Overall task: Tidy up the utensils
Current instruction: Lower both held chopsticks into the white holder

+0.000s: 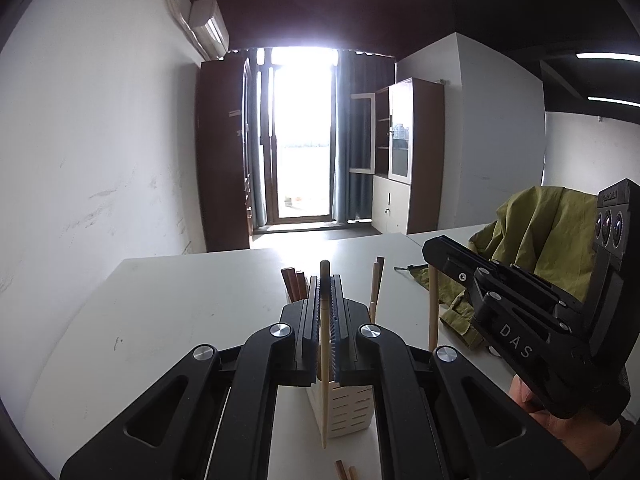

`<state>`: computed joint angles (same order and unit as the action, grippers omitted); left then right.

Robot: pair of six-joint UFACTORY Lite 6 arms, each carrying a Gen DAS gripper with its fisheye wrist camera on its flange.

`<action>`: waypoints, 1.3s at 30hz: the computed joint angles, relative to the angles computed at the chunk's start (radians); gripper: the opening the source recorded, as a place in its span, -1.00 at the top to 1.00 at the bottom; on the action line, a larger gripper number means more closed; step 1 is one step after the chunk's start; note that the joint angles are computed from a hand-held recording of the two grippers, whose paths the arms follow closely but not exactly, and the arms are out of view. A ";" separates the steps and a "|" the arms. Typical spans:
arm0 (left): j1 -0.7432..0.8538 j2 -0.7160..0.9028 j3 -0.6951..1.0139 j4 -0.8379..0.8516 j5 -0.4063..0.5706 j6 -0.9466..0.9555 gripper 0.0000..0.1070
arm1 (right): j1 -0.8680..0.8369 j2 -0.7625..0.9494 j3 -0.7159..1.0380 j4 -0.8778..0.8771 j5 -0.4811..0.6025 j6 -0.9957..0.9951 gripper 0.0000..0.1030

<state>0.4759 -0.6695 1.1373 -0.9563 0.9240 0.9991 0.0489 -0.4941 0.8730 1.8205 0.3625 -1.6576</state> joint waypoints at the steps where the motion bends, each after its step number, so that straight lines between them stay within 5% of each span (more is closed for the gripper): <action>1: -0.020 0.002 0.003 0.005 -0.017 -0.011 0.92 | 0.000 0.005 0.008 0.032 0.003 -0.032 0.87; 28: -0.227 0.106 0.050 -0.061 -0.286 -0.009 0.92 | -0.106 0.217 0.140 0.565 0.324 -0.471 0.88; 39: -0.231 0.125 -0.003 -0.084 -0.304 0.025 0.92 | -0.044 0.265 0.100 0.748 0.345 -0.674 0.88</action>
<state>0.2453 -0.5444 1.1340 -1.0401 0.6204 1.0244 0.0045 -0.2296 0.9727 2.5683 0.7077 -2.3320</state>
